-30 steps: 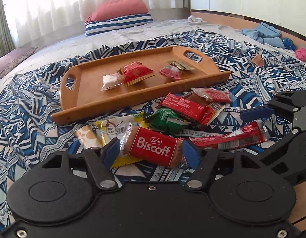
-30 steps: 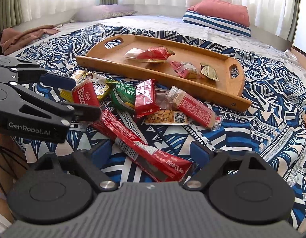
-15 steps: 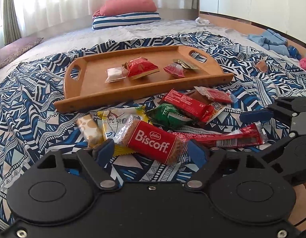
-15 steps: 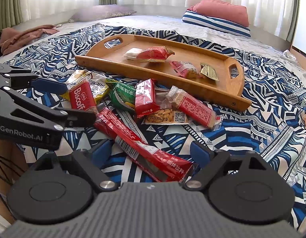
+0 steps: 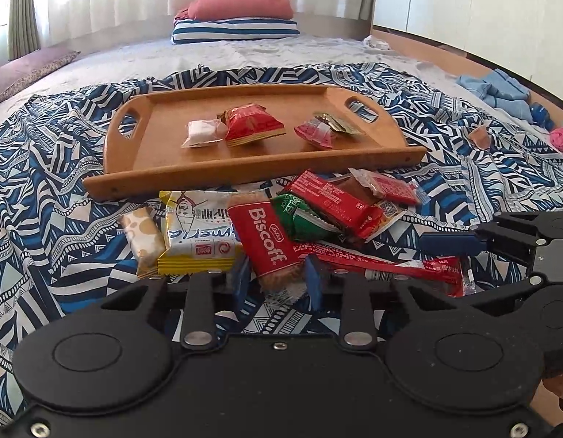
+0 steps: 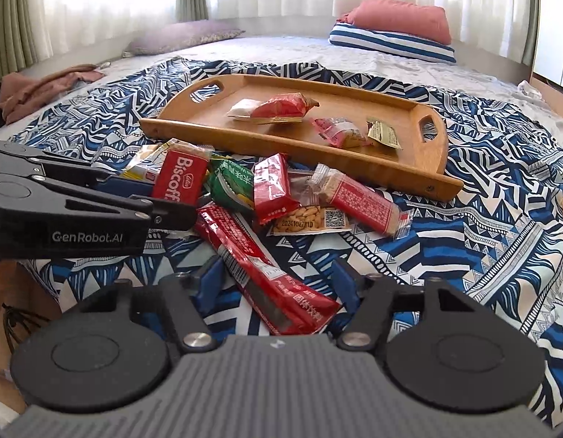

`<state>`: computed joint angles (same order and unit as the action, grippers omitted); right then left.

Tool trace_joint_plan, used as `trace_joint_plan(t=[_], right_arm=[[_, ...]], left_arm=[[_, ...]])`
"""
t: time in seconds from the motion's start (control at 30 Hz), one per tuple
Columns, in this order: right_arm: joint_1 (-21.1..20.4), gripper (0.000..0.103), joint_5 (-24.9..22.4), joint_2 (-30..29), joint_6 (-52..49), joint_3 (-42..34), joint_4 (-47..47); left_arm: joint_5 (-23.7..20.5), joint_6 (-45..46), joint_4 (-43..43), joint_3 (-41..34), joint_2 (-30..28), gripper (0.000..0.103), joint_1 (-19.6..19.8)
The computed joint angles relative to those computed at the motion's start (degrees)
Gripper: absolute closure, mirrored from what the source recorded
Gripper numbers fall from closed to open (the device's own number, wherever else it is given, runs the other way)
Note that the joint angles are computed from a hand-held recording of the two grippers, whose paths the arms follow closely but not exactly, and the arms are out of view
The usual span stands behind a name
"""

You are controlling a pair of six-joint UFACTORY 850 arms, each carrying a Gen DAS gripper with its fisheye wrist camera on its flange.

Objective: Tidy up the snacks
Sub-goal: 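Grasp the red Biscoff packet with the left tool while the right tool grasps a red bar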

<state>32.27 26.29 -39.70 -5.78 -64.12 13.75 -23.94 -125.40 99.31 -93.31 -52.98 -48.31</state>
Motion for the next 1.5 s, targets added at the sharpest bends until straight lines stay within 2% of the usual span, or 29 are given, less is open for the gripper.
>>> trace_joint_plan(t=[0.07,0.2,0.3,0.37,0.4,0.47,0.67,0.77,0.8,0.83,0.9,0.93,1.03,1.2,1.3,1.33,1.4,1.43,1.5], right_arm=[[0.1,0.04,0.4,0.1,-0.3,0.2,0.1],[0.2,0.041,0.1,0.4,-0.1,0.5,-0.7],[0.4,0.036,-0.2,0.5,-0.8,0.3,-0.1],[0.3,0.033,-0.4,0.4,0.1,0.2,-1.3],[0.3,0.029,-0.3,0.4,0.8,0.2,-2.2],[0.4,0.029,0.1,0.4,0.9,0.2,-2.8],[2.2,0.03,2.6,-0.5,-12.3,-0.4,7.8],[1.9,0.039,1.1,-0.6,-9.8,-0.8,5.2],[1.8,0.051,0.5,-0.6,-7.9,-0.9,3.7],[1.7,0.057,0.2,-0.5,-6.5,-0.9,3.1],[1.7,0.064,-0.1,-0.2,-4.7,-0.7,1.7],[1.8,0.068,0.0,0.0,-4.5,-0.5,1.4],[2.5,0.073,0.4,0.4,-6.2,-0.2,2.4],[3.1,0.073,-0.3,0.8,-8.5,-0.2,4.6],[2.7,0.071,-1.1,0.5,-6.6,-0.6,3.5],[2.7,0.067,-1.1,0.4,-6.3,-0.7,3.3],[2.6,0.055,-1.0,0.2,-6.1,-0.7,2.9],[2.6,0.054,-0.6,0.1,-6.5,-0.6,3.2],[2.6,0.053,0.1,0.2,-6.5,-0.2,2.9]], left_arm=[[-0.1,-1.5,1.0,0.6,0.4,0.083,0.1],[-0.2,-2.9,1.7,1.3,1.1,0.084,0.3],[-1.2,-2.1,0.0,1.2,1.0,0.08,0.4],[-1.7,-2.1,-0.4,1.3,1.0,0.069,0.4],[-1.8,-2.7,0.0,1.3,1.0,0.068,0.5],[-1.4,-2.4,-0.1,0.9,0.6,0.068,0.6],[-1.0,-0.3,-2.8,-1.6,-1.2,0.068,0.7],[-0.6,-0.9,-2.2,-1.7,-1.2,0.069,0.8],[-0.3,-1.5,-1.8,-1.6,-1.1,0.07,0.9],[-0.3,-2.0,-1.4,-1.4,-0.9,0.07,0.9],[-0.5,-2.3,-1.3,-1.1,-0.7,0.072,0.9],[-1.1,-2.8,-0.8,-0.9,-0.5,0.084,0.7],[-1.4,-4.7,1.2,-0.1,0.3,0.089,0.8],[-0.8,-3.8,0.4,0.0,0.5,0.09,1.0],[0.1,-3.3,-0.3,-0.2,0.2,0.089,1.2],[-0.2,-4.0,0.1,-0.2,0.1,0.087,1.1],[0.0,-3.2,0.0,-0.6,-0.2,0.076,1.0],[0.2,-2.4,-0.6,-0.9,-0.4,0.067,1.0],[0.7,-0.9,-1.6,-1.7,-0.9,0.065,1.0]])
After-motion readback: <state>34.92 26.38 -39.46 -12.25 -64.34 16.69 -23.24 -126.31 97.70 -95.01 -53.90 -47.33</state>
